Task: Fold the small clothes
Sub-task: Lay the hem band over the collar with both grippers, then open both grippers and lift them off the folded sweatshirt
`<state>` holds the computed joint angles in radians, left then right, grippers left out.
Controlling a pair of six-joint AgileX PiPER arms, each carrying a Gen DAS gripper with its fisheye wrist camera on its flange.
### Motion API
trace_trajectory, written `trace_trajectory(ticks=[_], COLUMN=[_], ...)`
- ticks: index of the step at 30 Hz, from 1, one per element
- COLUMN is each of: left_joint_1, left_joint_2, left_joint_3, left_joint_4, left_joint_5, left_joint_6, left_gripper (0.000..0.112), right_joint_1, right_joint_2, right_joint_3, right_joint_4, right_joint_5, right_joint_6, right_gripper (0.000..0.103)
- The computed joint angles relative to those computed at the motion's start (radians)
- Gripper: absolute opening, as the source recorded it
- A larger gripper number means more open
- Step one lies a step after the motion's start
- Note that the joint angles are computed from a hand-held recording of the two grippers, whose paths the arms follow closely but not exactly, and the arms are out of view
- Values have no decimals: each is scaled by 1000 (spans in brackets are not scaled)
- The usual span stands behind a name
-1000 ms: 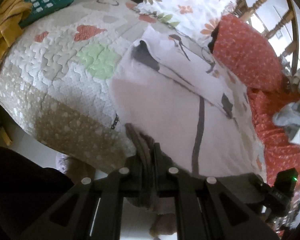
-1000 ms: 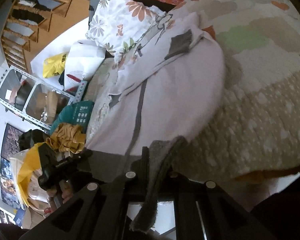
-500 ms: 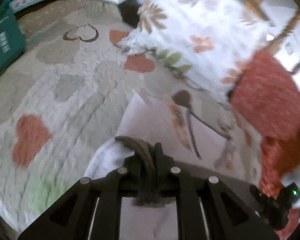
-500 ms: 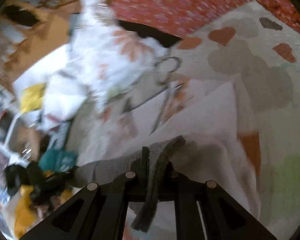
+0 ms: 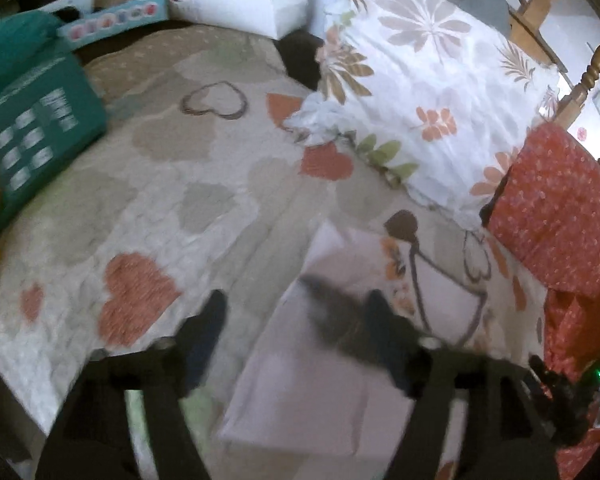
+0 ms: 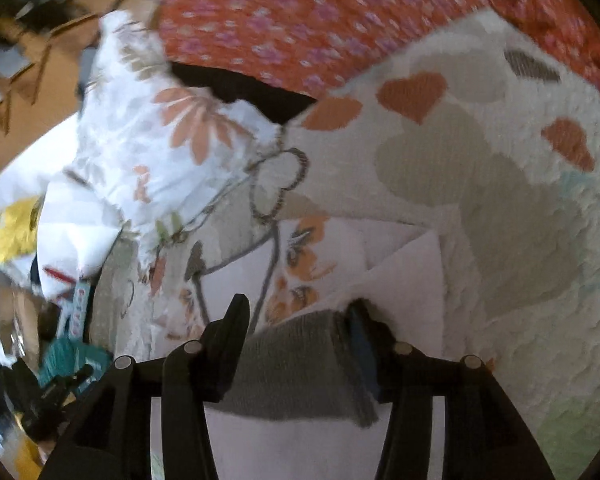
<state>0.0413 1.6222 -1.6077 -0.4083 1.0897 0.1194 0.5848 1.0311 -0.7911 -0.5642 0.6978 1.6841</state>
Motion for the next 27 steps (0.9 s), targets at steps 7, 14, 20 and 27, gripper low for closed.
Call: trace_trajectory(ticks=[7, 14, 20, 27], left_joint_1=[15, 67, 149, 229], left_joint_2=[-76, 11, -1, 42], left_joint_3=[241, 136, 43, -29], left_joint_4=[81, -40, -67, 7], left_joint_5=[-200, -66, -35, -48], left_joint_6=[34, 67, 116, 95], left_gripper=[80, 80, 80, 80], right_joint_1=[463, 258, 32, 143], right_joint_2=[150, 458, 725, 688], right_joint_3=[-84, -251, -657, -753], right_joint_4=[-202, 62, 80, -15], right_joint_5=[284, 127, 344, 365], right_joint_6=[219, -166, -499, -391], right_gripper=[57, 39, 39, 47])
